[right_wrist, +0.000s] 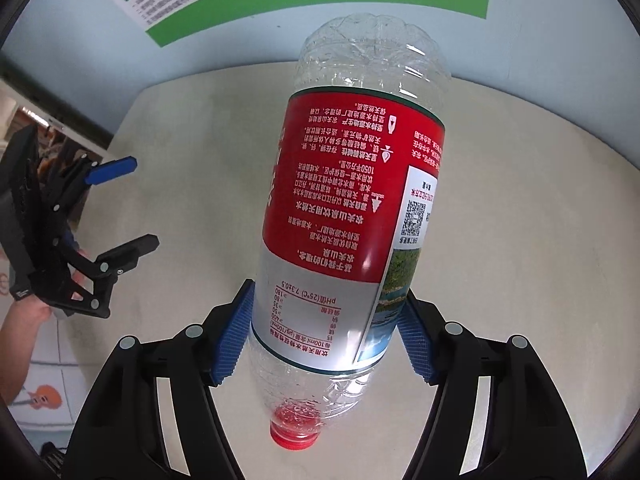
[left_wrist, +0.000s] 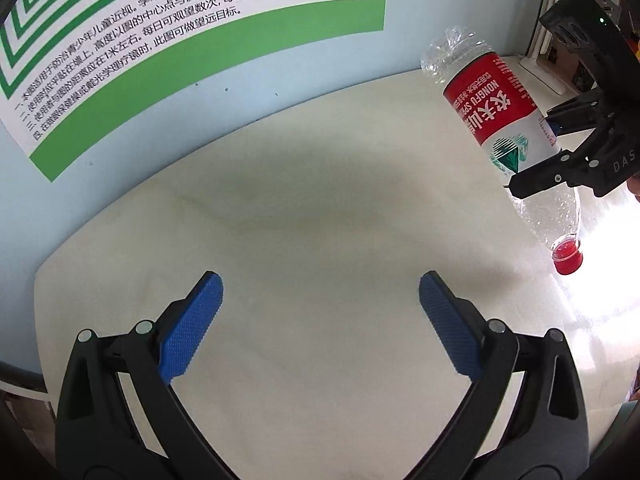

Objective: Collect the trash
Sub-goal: 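Carry the red-capped bottle in the right gripper over the teal bin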

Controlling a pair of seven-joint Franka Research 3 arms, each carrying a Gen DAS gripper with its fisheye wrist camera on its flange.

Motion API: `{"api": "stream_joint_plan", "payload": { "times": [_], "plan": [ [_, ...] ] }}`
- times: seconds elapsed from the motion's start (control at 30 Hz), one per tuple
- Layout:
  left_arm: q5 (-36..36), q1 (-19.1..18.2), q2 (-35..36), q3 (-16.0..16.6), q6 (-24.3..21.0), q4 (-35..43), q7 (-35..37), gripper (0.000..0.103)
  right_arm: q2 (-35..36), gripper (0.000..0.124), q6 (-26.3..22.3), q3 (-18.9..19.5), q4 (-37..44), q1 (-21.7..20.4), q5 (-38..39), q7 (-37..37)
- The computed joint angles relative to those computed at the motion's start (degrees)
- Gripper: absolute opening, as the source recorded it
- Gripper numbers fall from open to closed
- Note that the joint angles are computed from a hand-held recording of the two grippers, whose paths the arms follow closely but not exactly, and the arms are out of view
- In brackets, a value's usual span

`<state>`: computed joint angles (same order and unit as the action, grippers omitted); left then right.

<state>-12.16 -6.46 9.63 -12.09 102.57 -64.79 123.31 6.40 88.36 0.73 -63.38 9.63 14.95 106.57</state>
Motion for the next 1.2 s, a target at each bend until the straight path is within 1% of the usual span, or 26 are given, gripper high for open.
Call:
{"api": "stream_joint_plan", "payload": {
  "times": [0.17,0.27,0.3,0.37,0.47,0.53,0.6,0.67,0.77,0.87,0.97,1.0,1.13,1.2],
  "plan": [
    [-0.02,0.58,-7.9,1.29,1.96,-7.9,-2.16,0.096,-1.88,0.067,0.01,0.39,0.14,-0.13,3.12,-5.44],
    [0.56,0.43,-13.25,2.36,3.24,-13.36,-4.78,0.096,-3.75,0.067,1.09,0.48,-1.1,-0.17,5.49,-8.71],
    [1.28,0.26,-14.97,2.61,3.8,-15.16,-5.91,0.096,-4.53,0.067,1.77,1.03,-1.76,0.5,5.7,-8.72],
    [2.59,0.22,-19.45,3.5,4.51,-19.51,-8.05,0.096,-3.54,0.066,1.53,1.06,0.06,0.7,7.52,-11.03],
    [4.6,0.07,-27.25,4.89,5.89,-26.85,-11.59,0.096,-4.03,0.066,0.58,1.29,0.53,0.92,10.15,-14.96],
    [6.31,0.22,-32.46,5.62,4.94,-31.09,-15.62,0.096,-4.53,0.066,-0.06,1.62,0.38,1.32,12.48,-17.87],
    [6.74,0.26,-37.45,7.17,4.09,-35.04,-18.74,0.096,-4.85,0.066,-0.94,2.07,0.61,2.01,14.18,-20.5],
    [8.36,0.55,-42.55,7.89,2.46,-38.89,-22.1,0.096,-4.85,0.066,-2.68,2.67,1.42,2.94,16.07,-22.25],
    [10.98,1.08,-50.52,9.56,-2.29,-43.76,-25.83,0.096,-3.76,0.066,-5.09,4.22,3.6,5.15,17.77,-24.43],
    [14.35,1.7,-58.05,11.0,-6.98,-47.71,-27.82,0.096,-3.14,0.066,-5.82,5.85,4.76,7.73,18.96,-25.07],
    [17.55,2.56,-65.02,12.57,-11.58,-50.45,-29.38,0.096,-2.63,0.066,-5.92,7.8,5.93,10.91,20.69,-25.13],
    [18.4,2.86,-67.16,13.17,-13.11,-51.09,-29.94,0.096,-4.51,0.066,-5.88,8.23,3.94,11.82,21.32,-25.44],
    [22.34,4.64,-75.7,16.15,-20.76,-52.88,-31.81,0.096,-3.44,0.066,-4.4,11.44,5.24,17.69,21.39,-24.09],
    [24.9,5.64,-79.62,17.66,-25.42,-53.63,-32.09,0.096,-3.54,0.066,-3.29,12.81,4.52,20.58,21.55,-23.58]
  ]
}}
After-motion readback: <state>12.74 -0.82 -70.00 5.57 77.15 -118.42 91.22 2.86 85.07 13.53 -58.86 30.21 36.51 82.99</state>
